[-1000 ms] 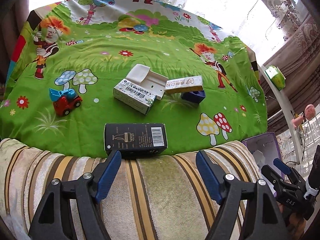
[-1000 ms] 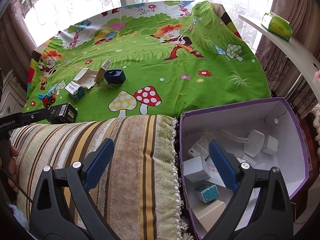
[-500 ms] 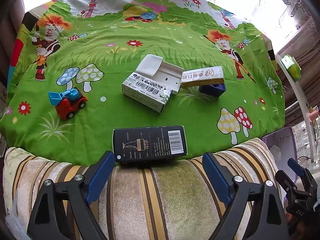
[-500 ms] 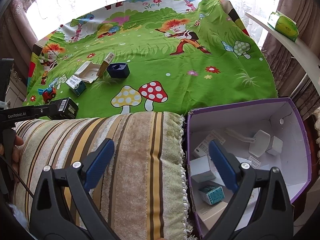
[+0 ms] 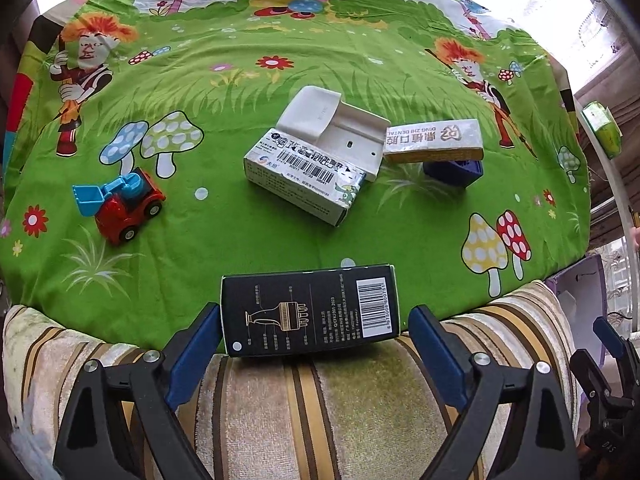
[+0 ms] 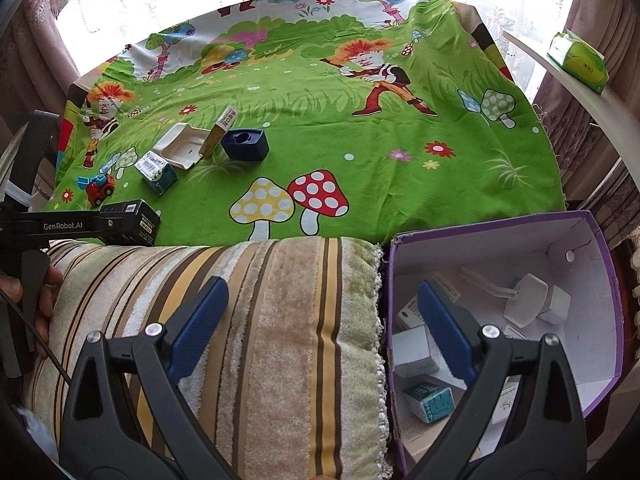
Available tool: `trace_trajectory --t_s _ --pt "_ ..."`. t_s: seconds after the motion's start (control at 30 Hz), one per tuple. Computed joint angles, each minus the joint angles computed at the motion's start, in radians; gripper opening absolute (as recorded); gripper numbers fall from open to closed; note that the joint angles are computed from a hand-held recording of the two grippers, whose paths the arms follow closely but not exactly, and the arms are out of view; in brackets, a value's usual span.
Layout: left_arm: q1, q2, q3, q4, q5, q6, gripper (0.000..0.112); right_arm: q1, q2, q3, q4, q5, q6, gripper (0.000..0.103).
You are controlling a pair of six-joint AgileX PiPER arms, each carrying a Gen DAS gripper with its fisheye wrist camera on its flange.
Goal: Organize rigid objects
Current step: 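Move the left gripper to the black box while the right returns to the pile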
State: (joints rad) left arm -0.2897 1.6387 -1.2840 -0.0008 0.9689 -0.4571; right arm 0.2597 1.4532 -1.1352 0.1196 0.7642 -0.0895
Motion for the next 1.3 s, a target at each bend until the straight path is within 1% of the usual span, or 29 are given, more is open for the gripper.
trace_trajectory --t_s 0.13,0.27,0.47,0.63,0.8,0.97,1.13,1.3 --pt "0.008 0.031 -0.018 -0.006 0.006 0.014 0.094 0.025 0.034 -0.042 -0.012 0.003 0.008 0.097" --pt "0.011 0.042 -0.021 -0.008 -0.001 0.024 0.09 0.055 0.084 -0.103 -0.026 0.013 0.015 0.097" --pt "0.024 0.02 0.011 -0.016 -0.055 0.024 0.089 0.111 0.168 -0.211 -0.069 0.023 0.048 0.097" --pt "0.039 -0.007 0.046 -0.028 -0.105 0.024 0.089 0.12 0.26 -0.331 -0.019 0.063 0.045 0.097" --pt "0.059 -0.037 0.088 -0.05 -0.149 0.03 0.089 0.125 0.343 -0.449 0.052 0.084 0.061 0.097" --pt "0.069 -0.05 0.095 -0.047 -0.188 0.032 0.089 0.143 0.435 -0.575 0.055 0.109 0.115 0.096" --pt "0.078 -0.051 0.102 -0.062 -0.203 0.044 0.089 0.131 0.514 -0.672 0.121 0.132 0.13 0.091" --pt "0.085 -0.05 0.109 -0.082 -0.216 0.056 0.089 0.115 0.595 -0.768 0.191 0.183 0.138 0.081"
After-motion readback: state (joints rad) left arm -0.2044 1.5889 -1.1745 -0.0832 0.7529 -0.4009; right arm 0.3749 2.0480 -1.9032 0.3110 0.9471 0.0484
